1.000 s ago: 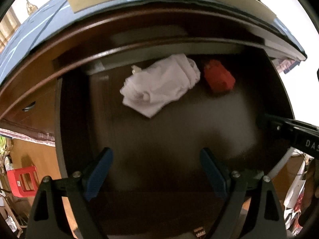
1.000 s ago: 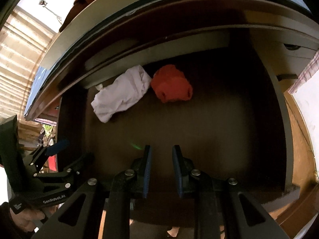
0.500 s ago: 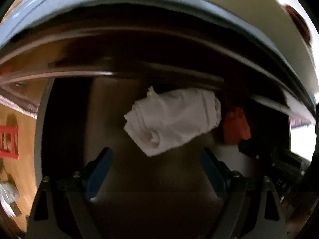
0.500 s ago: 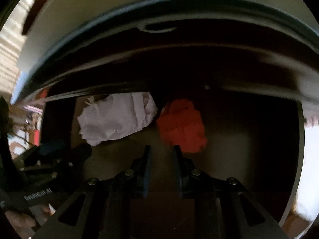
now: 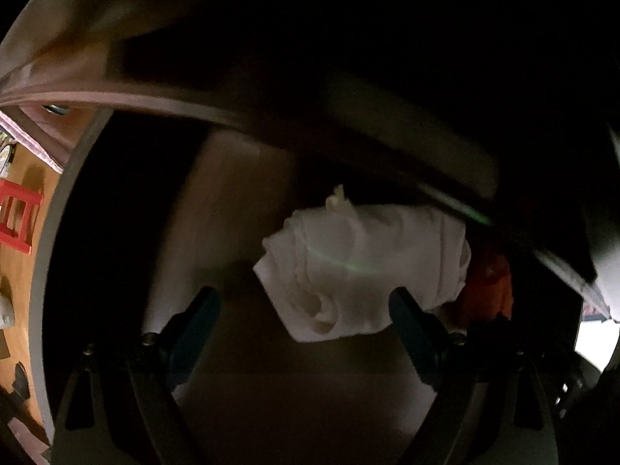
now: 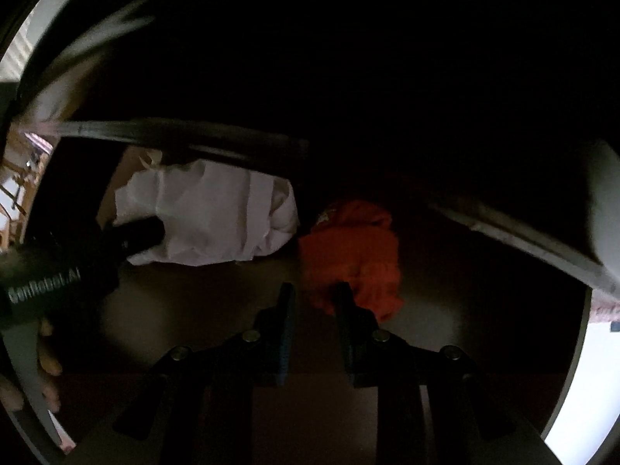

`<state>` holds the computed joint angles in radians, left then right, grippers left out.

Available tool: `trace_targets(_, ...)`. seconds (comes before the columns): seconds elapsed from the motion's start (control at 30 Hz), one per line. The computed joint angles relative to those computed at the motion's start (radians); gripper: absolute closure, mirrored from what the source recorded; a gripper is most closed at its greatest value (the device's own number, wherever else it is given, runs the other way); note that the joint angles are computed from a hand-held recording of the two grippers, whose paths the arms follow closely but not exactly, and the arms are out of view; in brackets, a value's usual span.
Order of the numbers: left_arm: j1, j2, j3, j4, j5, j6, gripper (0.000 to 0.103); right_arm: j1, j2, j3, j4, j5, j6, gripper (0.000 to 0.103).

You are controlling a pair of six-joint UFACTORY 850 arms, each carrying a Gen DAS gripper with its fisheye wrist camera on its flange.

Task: Take underwear out of drawer
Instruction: 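Reach left tool down to the pink-white sock while right tool reaches the red sock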

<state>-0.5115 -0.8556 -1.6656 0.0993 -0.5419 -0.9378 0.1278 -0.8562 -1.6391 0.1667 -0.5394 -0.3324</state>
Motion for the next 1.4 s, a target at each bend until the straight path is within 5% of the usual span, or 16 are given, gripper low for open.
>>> trace_targets(0.27,-0.015,-0.011,-0.019,0.123,-0.003,-0.119,0.013,-0.003,-0.003,-0.006,0.024,-0.057,-0.040,0.098)
trace_targets(0.53,-0.017,0.007,0.008,0.084,-0.008,-0.012,0.064,-0.034,0.021,0.040,0.157,-0.101,-0.085,0.100)
trace_targets(0.77,-0.001,0.042,0.065,-0.067,0.036,0.140,0.073,-0.071,0.102,0.134,0.370,-0.003,-0.227,0.099)
trace_targets(1.0,0.028,0.078,0.129,-0.272,0.065,0.322,0.083,-0.047,0.010,0.001,0.260,-0.054,-0.108,0.098)
trace_targets(1.13,0.031,0.097,0.141,-0.225,0.047,0.304,0.084,-0.031,-0.011,-0.034,0.251,-0.048,-0.102,0.097)
trace_targets(1.2,0.032,0.071,0.086,-0.207,0.005,0.291,0.084,-0.026,-0.021,-0.048,0.235,-0.049,-0.095,0.092)
trace_targets(1.27,0.024,0.052,0.041,-0.163,-0.014,0.281,0.084,-0.024,-0.017,-0.045,0.242,-0.033,-0.114,0.048)
trace_targets(1.3,0.020,0.042,0.022,-0.137,-0.020,0.283,0.084,-0.030,-0.013,-0.039,0.284,-0.032,-0.148,0.038)
trace_targets(1.33,0.019,0.040,0.018,-0.126,-0.019,0.283,0.084,-0.037,-0.009,-0.034,0.330,-0.038,-0.180,0.029)
trace_targets(1.4,0.027,0.024,0.000,-0.181,-0.010,0.326,0.077,-0.045,-0.004,-0.029,0.341,-0.040,-0.163,0.029)
